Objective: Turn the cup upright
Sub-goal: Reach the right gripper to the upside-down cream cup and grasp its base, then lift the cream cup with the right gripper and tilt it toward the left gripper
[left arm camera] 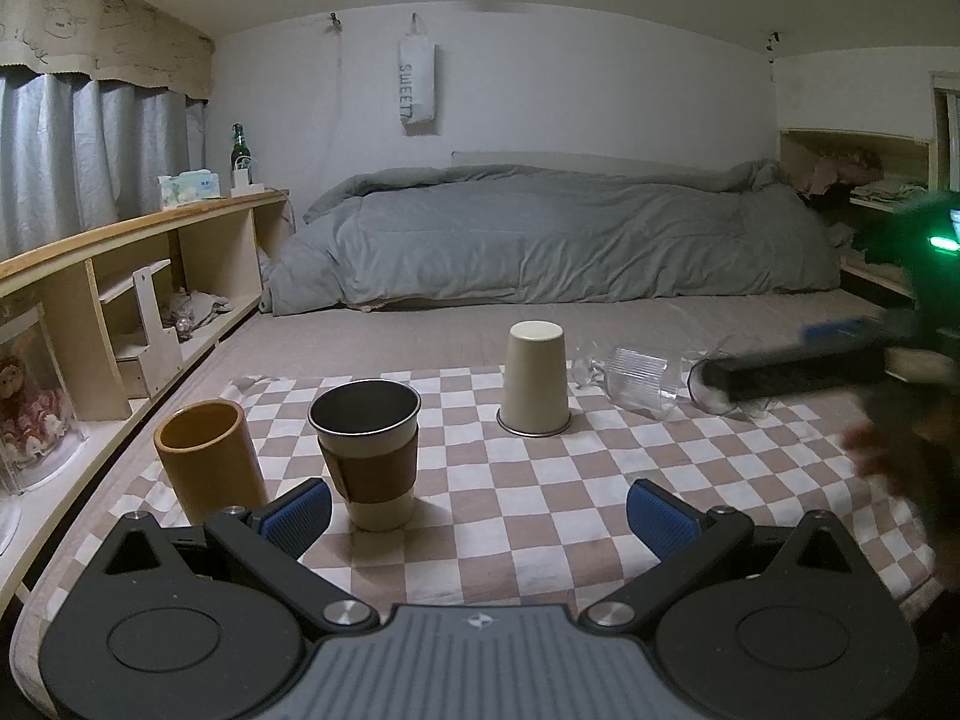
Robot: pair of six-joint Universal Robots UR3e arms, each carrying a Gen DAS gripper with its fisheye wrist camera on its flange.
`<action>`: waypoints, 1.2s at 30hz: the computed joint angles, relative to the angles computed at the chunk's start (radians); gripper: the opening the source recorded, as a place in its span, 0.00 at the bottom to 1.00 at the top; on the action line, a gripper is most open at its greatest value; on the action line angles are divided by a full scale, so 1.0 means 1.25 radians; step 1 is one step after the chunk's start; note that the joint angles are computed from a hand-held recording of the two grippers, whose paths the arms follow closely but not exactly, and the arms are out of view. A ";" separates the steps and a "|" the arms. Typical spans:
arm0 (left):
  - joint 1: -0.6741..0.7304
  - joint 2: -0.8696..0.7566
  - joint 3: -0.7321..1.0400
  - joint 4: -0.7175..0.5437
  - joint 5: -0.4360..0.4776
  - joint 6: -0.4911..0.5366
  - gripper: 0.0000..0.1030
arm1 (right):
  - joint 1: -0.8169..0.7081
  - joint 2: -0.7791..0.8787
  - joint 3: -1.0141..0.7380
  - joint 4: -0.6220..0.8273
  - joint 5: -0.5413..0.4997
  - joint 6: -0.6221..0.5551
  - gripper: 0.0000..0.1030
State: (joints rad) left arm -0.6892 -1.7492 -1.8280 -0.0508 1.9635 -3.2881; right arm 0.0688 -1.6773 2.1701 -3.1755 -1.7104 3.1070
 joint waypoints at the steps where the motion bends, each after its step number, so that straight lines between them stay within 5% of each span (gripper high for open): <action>1: 0.003 0.004 -0.002 -0.003 -0.001 -0.003 1.00 | -0.006 0.034 -0.024 -0.015 0.014 -0.006 1.00; 5: 0.024 0.020 -0.008 -0.024 -0.018 -0.024 1.00 | -0.036 0.188 -0.182 0.014 0.088 -0.002 1.00; 17: 0.099 0.095 -0.061 -0.087 -0.095 -0.041 1.00 | 0.017 0.649 -0.716 0.079 0.070 -0.044 0.99; 23: 0.120 0.117 -0.075 -0.109 -0.108 -0.046 1.00 | 0.027 0.763 -0.913 0.171 0.087 -0.022 0.83; 26: 0.121 0.123 -0.080 -0.105 -0.114 -0.047 1.00 | 0.033 0.782 -0.951 0.219 0.081 -0.020 0.62; 36: 0.094 0.099 -0.074 -0.055 -0.112 -0.038 1.00 | 0.030 0.611 -0.642 0.076 0.091 -0.051 0.60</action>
State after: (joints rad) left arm -0.5721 -1.6252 -1.9208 -0.1200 1.8240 -3.3355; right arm 0.1059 -0.9130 1.3681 -3.0809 -1.5969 3.0428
